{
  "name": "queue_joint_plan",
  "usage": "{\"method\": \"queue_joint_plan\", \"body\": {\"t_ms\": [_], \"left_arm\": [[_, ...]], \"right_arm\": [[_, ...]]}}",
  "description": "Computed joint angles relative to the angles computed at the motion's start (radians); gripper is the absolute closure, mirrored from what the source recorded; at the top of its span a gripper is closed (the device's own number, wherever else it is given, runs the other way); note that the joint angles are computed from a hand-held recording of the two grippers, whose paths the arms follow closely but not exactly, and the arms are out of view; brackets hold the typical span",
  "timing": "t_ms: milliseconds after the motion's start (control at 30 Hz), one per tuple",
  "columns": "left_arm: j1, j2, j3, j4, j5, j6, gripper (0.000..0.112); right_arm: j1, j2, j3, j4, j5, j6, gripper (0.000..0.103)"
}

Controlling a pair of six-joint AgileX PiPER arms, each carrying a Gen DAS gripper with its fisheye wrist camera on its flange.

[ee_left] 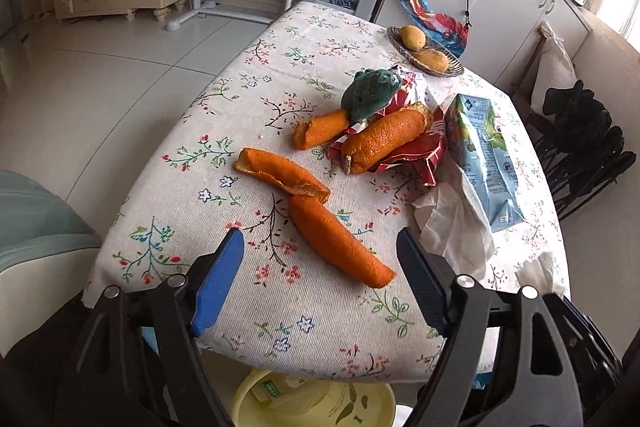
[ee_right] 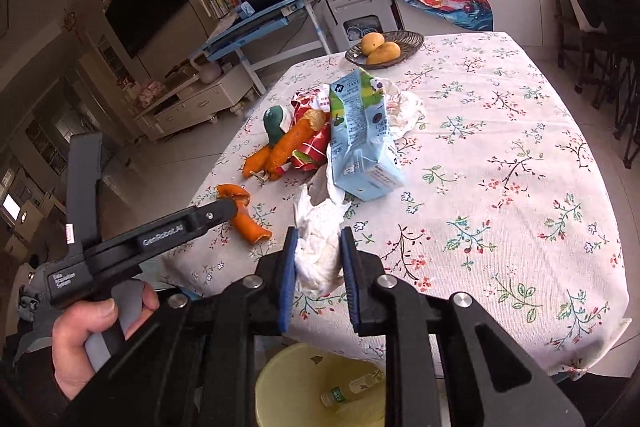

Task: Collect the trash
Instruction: 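Reach the right gripper to the crumpled white tissue and grasp it, then grasp the orange peel strip with the left gripper and lift it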

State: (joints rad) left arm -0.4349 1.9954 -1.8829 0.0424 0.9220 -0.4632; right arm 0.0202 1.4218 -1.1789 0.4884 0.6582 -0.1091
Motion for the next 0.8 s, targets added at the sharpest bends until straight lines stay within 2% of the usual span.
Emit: {"method": "queue_joint_plan", "body": {"t_ms": [133,200,233,267,367,633,800], "left_arm": [[-0.020,0.090,-0.112,0.054,0.087,-0.037,0.056],[-0.031,0.090,-0.104,0.077,0.071,-0.036,0.065],[-0.033,0.087,-0.100,0.078,0.066,-0.024,0.073],[-0.029,0.083,-0.094,0.055,0.060,0.007,0.082],[-0.021,0.044,-0.037,0.005,0.019,0.087,0.097],[-0.016,-0.192,0.263,-0.046,-0.156,0.188,0.098],[-0.019,-0.242,0.309,-0.008,-0.155,0.173,0.098]], "right_arm": [[-0.017,0.005,0.005,0.029,-0.004,-0.018,0.081],[-0.035,0.012,0.007,0.056,-0.004,-0.039,0.081],[-0.043,0.010,0.013,0.070,-0.004,-0.048,0.081],[-0.058,0.008,0.018,0.091,0.001,-0.069,0.081],[-0.068,0.000,0.023,0.111,0.002,-0.081,0.081],[-0.053,-0.046,0.053,0.124,-0.029,-0.100,0.081],[-0.045,-0.059,0.064,0.122,-0.044,-0.100,0.081]]}}
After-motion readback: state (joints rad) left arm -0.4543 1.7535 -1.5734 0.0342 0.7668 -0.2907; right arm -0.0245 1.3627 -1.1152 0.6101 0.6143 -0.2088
